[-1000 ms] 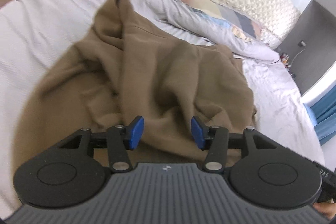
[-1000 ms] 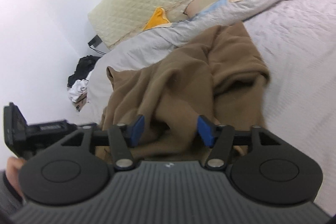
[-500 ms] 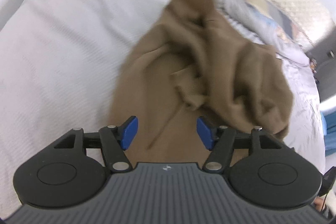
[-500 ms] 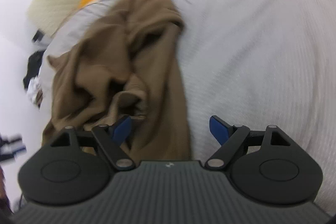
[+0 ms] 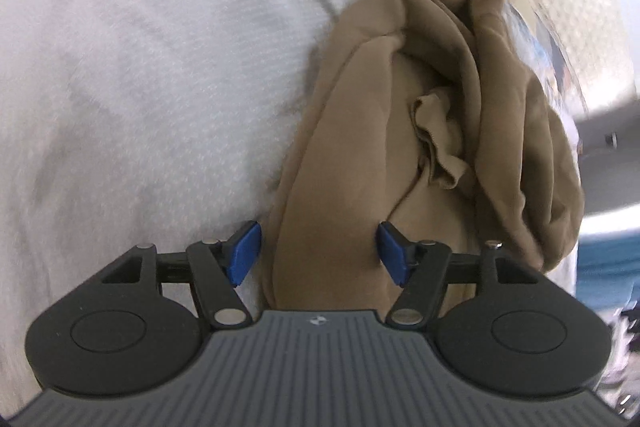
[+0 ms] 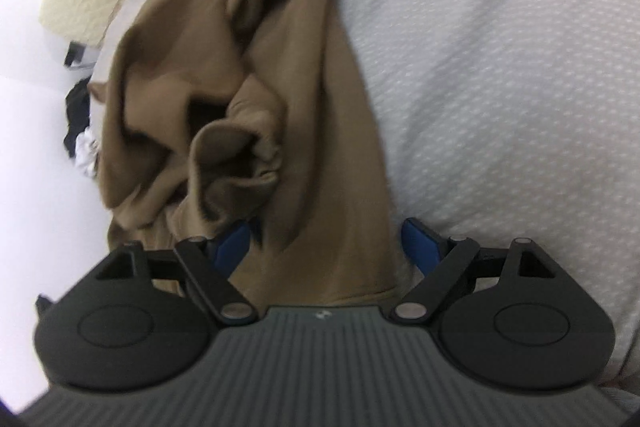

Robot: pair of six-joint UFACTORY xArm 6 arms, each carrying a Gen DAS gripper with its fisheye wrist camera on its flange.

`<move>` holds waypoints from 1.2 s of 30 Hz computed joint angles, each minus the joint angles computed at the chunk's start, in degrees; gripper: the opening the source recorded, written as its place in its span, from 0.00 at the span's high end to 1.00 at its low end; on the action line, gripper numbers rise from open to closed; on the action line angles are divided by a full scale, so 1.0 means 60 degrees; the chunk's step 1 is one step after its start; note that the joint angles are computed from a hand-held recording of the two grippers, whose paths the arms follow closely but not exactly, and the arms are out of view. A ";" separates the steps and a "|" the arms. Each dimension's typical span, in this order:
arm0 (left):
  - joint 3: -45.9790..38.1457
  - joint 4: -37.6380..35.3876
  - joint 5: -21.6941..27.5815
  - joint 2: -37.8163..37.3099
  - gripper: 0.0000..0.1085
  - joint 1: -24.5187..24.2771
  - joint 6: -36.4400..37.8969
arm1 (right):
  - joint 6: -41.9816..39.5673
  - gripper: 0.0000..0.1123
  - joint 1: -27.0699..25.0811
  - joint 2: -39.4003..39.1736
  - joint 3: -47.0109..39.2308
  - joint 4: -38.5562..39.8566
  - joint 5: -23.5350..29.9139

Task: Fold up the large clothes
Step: 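Grasp the ribbed hem with the left gripper while the right gripper grasps it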

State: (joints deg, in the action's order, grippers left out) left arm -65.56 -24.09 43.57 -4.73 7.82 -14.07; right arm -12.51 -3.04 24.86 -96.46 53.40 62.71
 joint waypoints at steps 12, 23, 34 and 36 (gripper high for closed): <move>0.0210 -0.1662 -0.0325 0.0181 0.26 -0.0270 0.2327 | -0.0485 0.23 0.0396 -0.0018 -0.0098 0.0153 0.0162; 0.1058 -0.4799 -0.0328 -0.0874 0.27 -0.0293 0.4753 | -0.3145 0.23 -0.0267 -0.0645 0.1048 0.4382 0.1098; 0.0003 -0.1879 0.0929 0.0366 0.28 -0.0391 0.2044 | 0.0009 0.25 0.0481 -0.0305 0.0359 0.0729 -0.0120; -0.0481 -0.1275 0.1303 0.0706 0.34 -0.0488 0.1693 | 0.0064 0.28 0.0511 -0.0301 0.0343 0.0699 -0.0197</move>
State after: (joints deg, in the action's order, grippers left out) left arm -68.45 -31.74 51.39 -0.50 4.90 -3.91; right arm -12.12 0.03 23.05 -94.40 57.60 61.53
